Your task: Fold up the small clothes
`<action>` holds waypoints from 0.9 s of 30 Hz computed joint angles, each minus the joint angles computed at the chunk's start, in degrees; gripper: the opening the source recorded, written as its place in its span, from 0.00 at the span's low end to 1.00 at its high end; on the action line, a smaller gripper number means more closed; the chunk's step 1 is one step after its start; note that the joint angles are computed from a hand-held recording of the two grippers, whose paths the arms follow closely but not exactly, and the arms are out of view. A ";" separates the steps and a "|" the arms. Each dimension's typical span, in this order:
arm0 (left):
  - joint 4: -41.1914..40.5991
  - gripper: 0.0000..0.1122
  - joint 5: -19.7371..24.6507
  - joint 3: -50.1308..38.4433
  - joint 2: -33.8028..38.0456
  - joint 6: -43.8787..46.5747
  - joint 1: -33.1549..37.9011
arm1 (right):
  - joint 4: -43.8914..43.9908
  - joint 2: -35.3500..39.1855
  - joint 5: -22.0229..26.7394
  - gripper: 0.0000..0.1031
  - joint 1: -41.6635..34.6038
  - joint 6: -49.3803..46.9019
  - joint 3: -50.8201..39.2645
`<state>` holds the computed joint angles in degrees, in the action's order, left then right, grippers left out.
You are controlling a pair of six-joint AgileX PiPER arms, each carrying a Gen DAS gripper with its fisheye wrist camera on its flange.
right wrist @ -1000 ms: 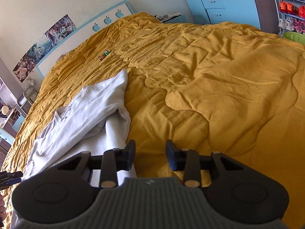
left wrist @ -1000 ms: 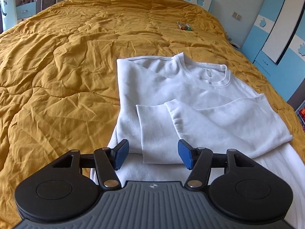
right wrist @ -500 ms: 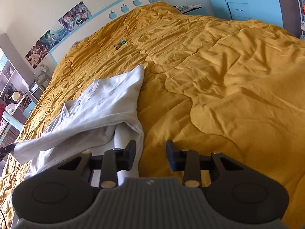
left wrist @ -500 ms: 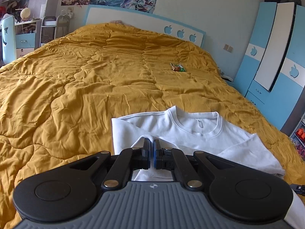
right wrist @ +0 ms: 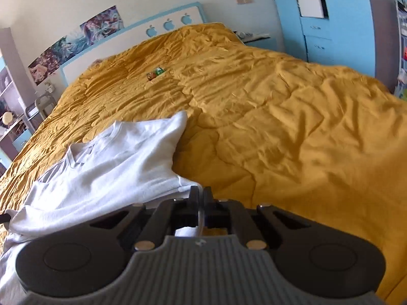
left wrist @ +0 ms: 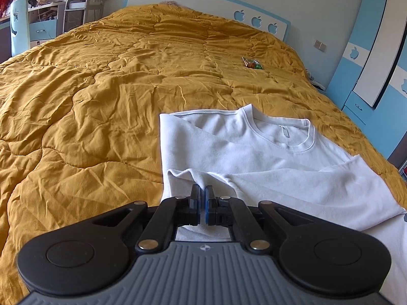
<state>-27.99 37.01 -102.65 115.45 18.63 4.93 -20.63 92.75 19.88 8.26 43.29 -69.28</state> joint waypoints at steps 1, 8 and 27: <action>0.31 0.02 -0.11 -0.22 0.23 -0.17 -0.03 | 1.92 0.02 1.48 0.00 -0.10 -4.64 -1.29; 9.73 0.12 5.11 -4.01 3.24 -5.36 -1.55 | -7.62 6.25 14.16 0.00 4.07 -3.00 -8.72; 1.40 0.60 -13.27 28.37 -21.06 1.76 -6.91 | -23.62 2.73 6.58 0.12 10.11 14.34 -4.28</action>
